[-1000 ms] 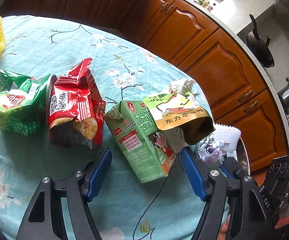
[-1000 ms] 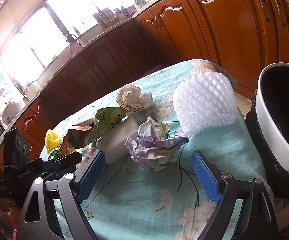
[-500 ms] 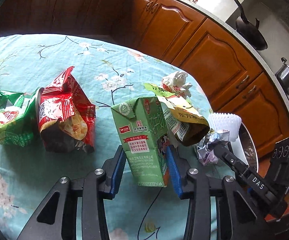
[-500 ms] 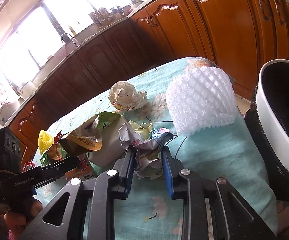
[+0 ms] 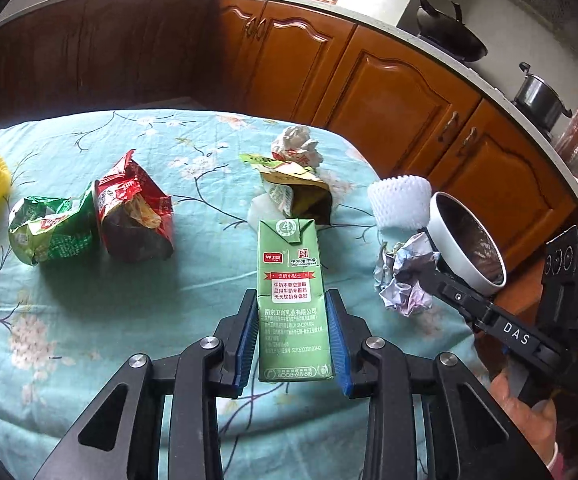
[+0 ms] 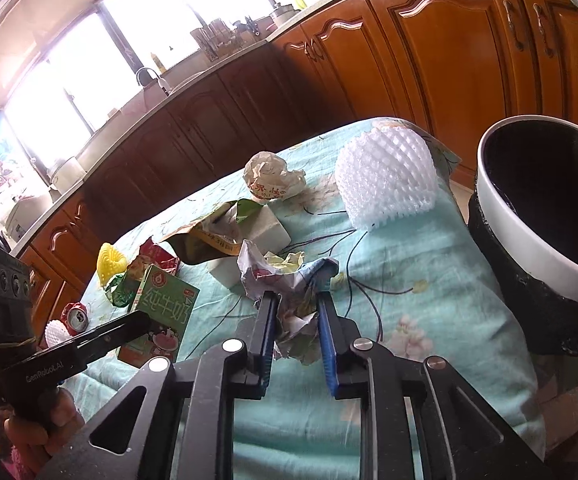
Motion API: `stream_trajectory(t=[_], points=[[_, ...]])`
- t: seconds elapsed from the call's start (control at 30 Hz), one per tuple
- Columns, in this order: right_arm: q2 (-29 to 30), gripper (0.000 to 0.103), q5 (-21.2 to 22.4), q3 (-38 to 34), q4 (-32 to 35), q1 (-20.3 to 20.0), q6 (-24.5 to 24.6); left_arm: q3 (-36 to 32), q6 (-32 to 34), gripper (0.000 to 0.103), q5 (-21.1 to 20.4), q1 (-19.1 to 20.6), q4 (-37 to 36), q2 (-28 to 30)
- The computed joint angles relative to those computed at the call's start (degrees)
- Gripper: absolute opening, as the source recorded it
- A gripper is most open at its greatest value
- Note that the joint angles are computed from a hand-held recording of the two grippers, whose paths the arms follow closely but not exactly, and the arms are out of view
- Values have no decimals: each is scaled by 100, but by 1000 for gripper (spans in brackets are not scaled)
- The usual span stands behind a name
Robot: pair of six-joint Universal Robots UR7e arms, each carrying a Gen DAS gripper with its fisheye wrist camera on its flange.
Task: Collect trash
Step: 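Carry the carton with the left gripper while the right carries the paper over the bin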
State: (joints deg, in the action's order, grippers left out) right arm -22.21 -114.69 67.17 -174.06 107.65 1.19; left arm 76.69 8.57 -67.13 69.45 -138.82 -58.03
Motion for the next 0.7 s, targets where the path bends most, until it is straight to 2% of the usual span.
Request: stream_trajectory(t=[0.3, 0.7], points=[[-431, 19, -182, 726, -587, 41, 30, 242, 273, 31, -144, -204, -59, -95], [-1010, 19, -556, 1543, -1397, -46, 27, 237, 513, 31, -210, -477, -2, 162]])
